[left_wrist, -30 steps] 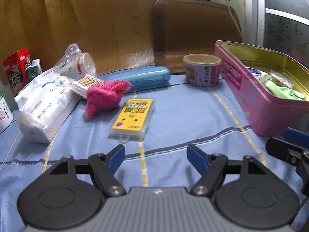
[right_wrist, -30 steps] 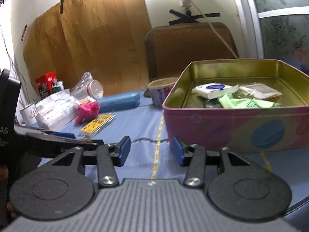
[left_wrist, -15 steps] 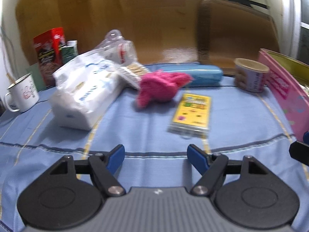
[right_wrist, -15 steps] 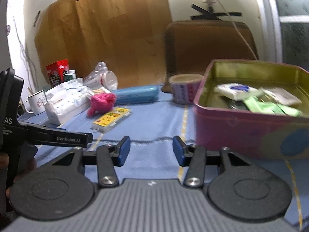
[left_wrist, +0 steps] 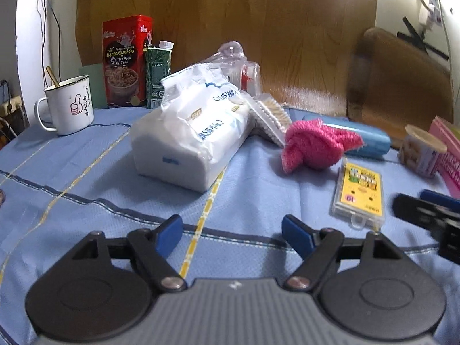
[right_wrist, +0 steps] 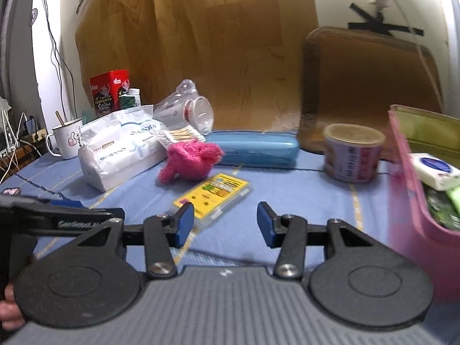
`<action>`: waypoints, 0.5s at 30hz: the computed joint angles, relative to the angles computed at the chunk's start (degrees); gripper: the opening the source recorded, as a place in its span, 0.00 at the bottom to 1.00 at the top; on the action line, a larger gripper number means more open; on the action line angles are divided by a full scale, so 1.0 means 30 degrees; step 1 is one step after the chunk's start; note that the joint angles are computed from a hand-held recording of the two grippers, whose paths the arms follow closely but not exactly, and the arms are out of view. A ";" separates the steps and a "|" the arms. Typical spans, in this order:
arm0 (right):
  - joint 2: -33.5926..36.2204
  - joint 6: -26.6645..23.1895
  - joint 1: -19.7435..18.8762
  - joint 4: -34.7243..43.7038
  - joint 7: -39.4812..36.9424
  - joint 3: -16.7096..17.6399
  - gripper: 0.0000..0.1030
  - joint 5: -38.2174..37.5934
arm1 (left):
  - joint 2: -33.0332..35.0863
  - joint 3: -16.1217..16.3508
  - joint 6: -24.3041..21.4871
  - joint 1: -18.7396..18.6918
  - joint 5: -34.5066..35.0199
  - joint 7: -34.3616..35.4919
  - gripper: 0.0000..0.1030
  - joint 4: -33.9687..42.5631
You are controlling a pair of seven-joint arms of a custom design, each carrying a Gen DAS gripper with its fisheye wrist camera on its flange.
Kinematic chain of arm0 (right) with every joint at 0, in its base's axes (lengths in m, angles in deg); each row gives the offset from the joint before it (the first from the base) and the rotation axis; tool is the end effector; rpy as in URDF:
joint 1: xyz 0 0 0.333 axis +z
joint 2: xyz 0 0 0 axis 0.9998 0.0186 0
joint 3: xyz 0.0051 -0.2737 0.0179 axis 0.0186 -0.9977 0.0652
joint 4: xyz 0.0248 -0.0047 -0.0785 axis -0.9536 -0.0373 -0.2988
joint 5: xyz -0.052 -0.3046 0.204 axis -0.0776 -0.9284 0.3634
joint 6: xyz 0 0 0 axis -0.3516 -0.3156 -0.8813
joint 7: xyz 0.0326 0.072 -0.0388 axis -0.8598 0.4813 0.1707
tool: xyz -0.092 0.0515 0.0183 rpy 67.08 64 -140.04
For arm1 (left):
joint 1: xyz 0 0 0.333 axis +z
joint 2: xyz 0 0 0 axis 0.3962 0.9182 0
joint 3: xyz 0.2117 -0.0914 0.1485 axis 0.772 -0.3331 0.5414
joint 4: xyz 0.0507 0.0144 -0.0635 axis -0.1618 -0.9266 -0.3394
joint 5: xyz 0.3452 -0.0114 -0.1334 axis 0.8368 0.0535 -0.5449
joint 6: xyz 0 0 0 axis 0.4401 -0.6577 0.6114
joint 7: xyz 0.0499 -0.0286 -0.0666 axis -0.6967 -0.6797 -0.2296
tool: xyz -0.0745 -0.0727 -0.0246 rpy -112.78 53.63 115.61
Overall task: Organize soft objects
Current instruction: 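Grasp the yellow card pack with the right tool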
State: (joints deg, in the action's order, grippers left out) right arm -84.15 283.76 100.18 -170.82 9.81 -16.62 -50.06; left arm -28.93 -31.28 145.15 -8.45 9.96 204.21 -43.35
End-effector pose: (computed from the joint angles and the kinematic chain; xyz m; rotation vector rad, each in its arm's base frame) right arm 0.4509 0.0908 0.3315 -1.5966 1.5432 -0.7099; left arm 0.5160 -0.2725 0.2876 -1.5707 1.8412 -0.9701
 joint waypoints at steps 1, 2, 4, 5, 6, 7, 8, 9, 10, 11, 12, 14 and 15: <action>0.0333 -0.0359 0.0023 0.0535 0.0172 0.0039 0.58 -0.0096 | -0.0046 -0.0353 0.0141 0.0393 0.0617 -0.0509 0.76 -0.0229; 0.0711 -0.0815 0.0144 0.1155 0.0077 0.0065 0.66 0.0083 | -0.0077 -0.0676 0.0319 0.0760 0.1273 -0.1084 0.76 -0.0463; 0.1332 -0.1901 0.0321 0.2216 0.0120 -0.0002 0.71 -0.0008 | 0.0024 -0.0449 0.0510 0.0501 0.0670 -0.0990 0.71 -0.0283; 0.1685 -0.2570 0.0627 0.2812 -0.0245 -0.0132 0.72 0.0393 | -0.0080 -0.0610 0.0323 0.0821 0.1113 -0.1623 0.73 -0.0447; 0.2032 -0.3291 0.1354 0.3421 -0.1336 -0.0538 0.73 0.1563 | -0.0214 -0.1198 0.0343 0.1636 0.2618 -0.2872 0.75 -0.0916; 0.2246 -0.4511 0.1726 0.4061 -0.2007 -0.0812 0.74 0.2181 | -0.0237 -0.1286 0.0293 0.1784 0.2882 -0.3113 0.75 -0.0995; 0.2284 -0.5165 0.1431 0.4347 -0.1339 -0.0745 0.76 0.1463 | -0.0245 -0.1050 0.0271 0.1556 0.2925 -0.3203 0.76 -0.1005; 0.2288 -0.5185 0.1803 0.4395 -0.1520 -0.1116 0.75 0.1671 | -0.0226 -0.0714 0.0183 0.1197 0.2754 -0.3068 0.76 -0.0923; 0.2296 -0.5294 0.2595 0.4426 -0.2384 -0.1770 0.75 0.2454 | -0.0193 -0.0446 0.0102 0.0914 0.2625 -0.2928 0.76 -0.0838; 0.2205 -0.5185 0.2720 0.4240 -0.2077 -0.2063 0.73 0.1898 | -0.0178 -0.0238 0.0049 0.0680 0.2509 -0.2797 0.76 -0.0785; 0.2036 -0.5040 0.2459 0.3986 -0.1977 -0.1942 0.70 0.1546 | -0.0174 -0.0128 0.0037 0.0550 0.2472 -0.2741 0.76 -0.0779; 0.1606 -0.4630 0.1549 0.3315 -0.1249 -0.1504 0.66 0.0341 | -0.0204 -0.0107 -0.0009 0.0534 0.2609 -0.2802 0.77 -0.0840; 0.1370 -0.4384 0.0558 0.2934 -0.0076 -0.0990 0.64 -0.1076 | -0.0214 -0.0091 -0.0041 0.0527 0.2671 -0.2842 0.77 -0.0858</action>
